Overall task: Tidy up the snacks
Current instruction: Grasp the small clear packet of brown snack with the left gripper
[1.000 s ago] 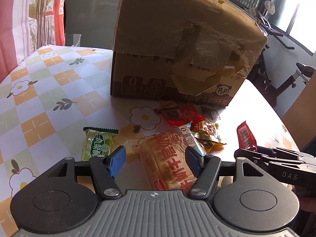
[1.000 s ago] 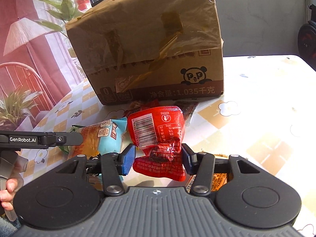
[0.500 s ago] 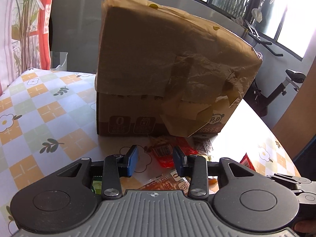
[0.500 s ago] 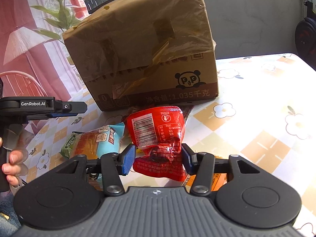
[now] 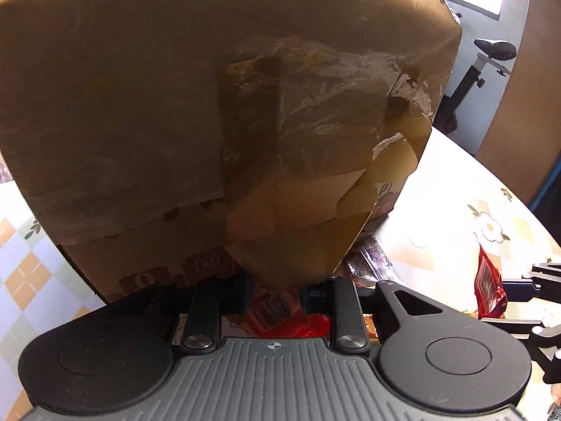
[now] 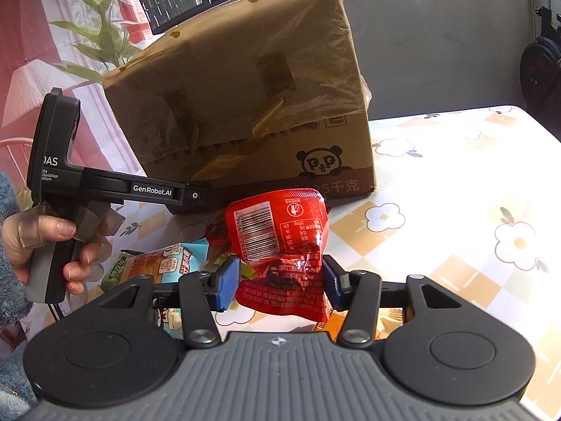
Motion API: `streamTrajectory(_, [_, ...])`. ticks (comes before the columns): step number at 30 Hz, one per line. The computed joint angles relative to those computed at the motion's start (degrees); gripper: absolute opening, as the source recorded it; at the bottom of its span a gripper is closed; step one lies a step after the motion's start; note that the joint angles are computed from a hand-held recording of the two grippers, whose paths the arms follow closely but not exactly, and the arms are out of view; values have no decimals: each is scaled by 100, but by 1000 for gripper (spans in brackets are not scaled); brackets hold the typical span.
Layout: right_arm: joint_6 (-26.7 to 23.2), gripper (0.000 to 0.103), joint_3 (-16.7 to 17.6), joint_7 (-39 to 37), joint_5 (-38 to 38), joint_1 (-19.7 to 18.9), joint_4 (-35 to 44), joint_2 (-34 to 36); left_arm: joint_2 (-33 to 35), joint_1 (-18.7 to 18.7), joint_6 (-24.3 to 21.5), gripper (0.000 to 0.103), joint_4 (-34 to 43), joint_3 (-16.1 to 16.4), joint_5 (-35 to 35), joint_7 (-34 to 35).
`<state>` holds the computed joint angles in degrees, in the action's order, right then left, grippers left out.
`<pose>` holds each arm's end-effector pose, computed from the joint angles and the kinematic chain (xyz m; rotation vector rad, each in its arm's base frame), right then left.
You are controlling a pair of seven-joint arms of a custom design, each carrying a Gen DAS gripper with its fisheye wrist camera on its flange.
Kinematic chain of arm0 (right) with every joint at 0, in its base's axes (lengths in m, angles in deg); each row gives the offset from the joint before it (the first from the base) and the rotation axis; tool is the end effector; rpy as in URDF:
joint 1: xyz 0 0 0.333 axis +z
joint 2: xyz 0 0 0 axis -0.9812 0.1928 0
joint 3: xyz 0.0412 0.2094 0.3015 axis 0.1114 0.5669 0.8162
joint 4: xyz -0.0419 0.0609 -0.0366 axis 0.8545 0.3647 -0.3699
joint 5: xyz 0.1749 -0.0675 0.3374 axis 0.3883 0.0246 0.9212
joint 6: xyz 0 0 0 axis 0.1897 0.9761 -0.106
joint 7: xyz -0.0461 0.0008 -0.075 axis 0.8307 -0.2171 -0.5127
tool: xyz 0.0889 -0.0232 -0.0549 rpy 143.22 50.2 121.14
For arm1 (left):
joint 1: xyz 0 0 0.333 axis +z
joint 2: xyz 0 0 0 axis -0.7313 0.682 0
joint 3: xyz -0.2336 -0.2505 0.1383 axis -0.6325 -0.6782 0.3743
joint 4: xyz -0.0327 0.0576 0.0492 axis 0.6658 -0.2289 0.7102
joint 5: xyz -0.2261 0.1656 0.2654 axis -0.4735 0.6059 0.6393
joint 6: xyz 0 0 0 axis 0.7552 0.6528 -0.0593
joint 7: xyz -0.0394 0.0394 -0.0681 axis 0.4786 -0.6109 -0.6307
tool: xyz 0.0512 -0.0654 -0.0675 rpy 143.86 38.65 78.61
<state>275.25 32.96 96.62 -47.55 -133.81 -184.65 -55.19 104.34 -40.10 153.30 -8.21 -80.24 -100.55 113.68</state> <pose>0.4471 0.1624 0.4602 -1.2406 1.8920 -0.6434 0.7287 -0.2026 0.4020 -0.8214 2.6404 -1.0841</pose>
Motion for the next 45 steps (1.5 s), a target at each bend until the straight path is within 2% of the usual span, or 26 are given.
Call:
streamTrajectory(8, [128, 52, 11, -408, 19, -138, 87, 319, 226, -58, 88, 27, 135, -54, 222, 287])
streamTrajectory(14, [82, 52, -30, -541, 219, -86, 44, 419, 372, -50, -220, 28, 342, -93, 288, 335])
streamTrajectory(20, [-30, 52, -96, -520, 264, -40, 36, 445, 597, -298, -766, 32, 816, 287, 526, -203])
streamTrajectory(25, [-136, 52, -202, -541, 163, 48, 78, 483, 567, -243, -1190, 32, 881, 384, 524, -455])
streamTrajectory(29, [-135, 52, -113, -499, 94, -50, 111, 519, 334, -108, -977, 32, 433, 350, 433, -119])
streamTrajectory(32, [-88, 52, -49, -519, 61, -105, 126, 560, 282, -157, -788, 32, 329, 418, 397, -217])
streamTrajectory(34, [-61, 52, -59, -553, 67, -89, 121, 587, 229, -107, -620, 32, 218, 353, 271, -254])
streamTrajectory(40, [-59, 52, -186, -639, 203, 84, 85, 566, 347, -173, -870, 32, 586, 364, 226, -635])
streamTrajectory(41, [-56, 52, -238, -644, 225, 132, 73, 561, 332, -301, -923, 32, 633, 524, 112, -631])
streamTrajectory(45, [-28, 52, -216, -711, 288, 126, 82, 599, 556, -384, -1060, 32, 1084, 572, 402, -1209])
